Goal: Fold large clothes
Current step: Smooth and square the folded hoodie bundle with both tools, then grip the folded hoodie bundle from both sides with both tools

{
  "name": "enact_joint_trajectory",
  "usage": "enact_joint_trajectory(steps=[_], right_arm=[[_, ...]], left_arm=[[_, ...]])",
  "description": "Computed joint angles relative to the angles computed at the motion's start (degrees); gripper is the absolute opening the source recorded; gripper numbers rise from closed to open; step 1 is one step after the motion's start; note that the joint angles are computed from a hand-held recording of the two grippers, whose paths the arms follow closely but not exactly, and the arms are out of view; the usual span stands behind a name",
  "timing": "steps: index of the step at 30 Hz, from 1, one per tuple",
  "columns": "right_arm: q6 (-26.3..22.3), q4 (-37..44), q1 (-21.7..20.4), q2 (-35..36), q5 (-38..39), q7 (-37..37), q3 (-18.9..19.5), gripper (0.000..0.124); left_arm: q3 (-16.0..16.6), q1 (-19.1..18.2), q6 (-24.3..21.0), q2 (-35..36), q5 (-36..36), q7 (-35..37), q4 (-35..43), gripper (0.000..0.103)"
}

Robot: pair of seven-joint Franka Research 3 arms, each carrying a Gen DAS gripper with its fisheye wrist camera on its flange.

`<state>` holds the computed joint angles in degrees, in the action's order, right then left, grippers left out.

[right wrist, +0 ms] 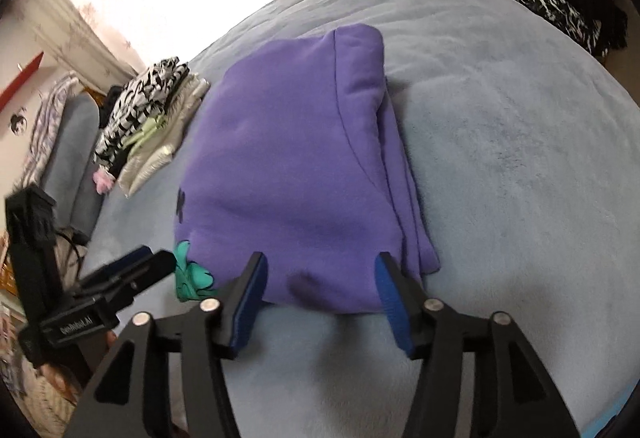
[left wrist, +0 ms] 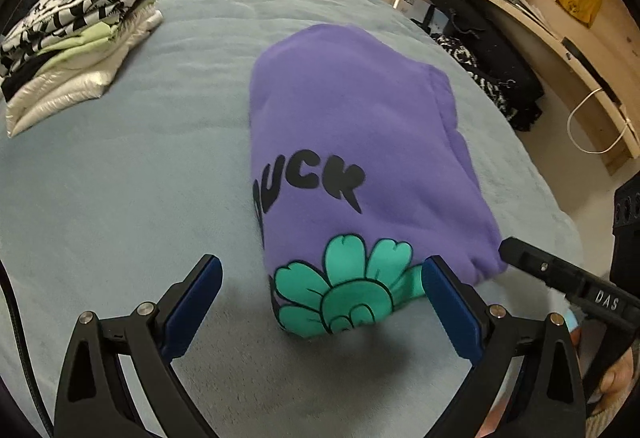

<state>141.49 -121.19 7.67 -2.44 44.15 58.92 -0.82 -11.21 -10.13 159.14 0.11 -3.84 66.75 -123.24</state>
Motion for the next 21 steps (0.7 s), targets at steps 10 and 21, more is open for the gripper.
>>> enact_joint_trajectory(steps=[10,21], right_arm=[[-7.65,5.99,-2.82,4.43,2.91,0.61,-1.29,0.073],[-20.57,22.81,-8.00,19.83,5.64,-3.23,0.87,0.073]], left_arm=[[0.23,0.30,-1.43,0.94,-33.29,25.80,0.78,0.099],[-2.15,5.72,-8.31,8.90,-54.64,44.13,7.77,0.099]])
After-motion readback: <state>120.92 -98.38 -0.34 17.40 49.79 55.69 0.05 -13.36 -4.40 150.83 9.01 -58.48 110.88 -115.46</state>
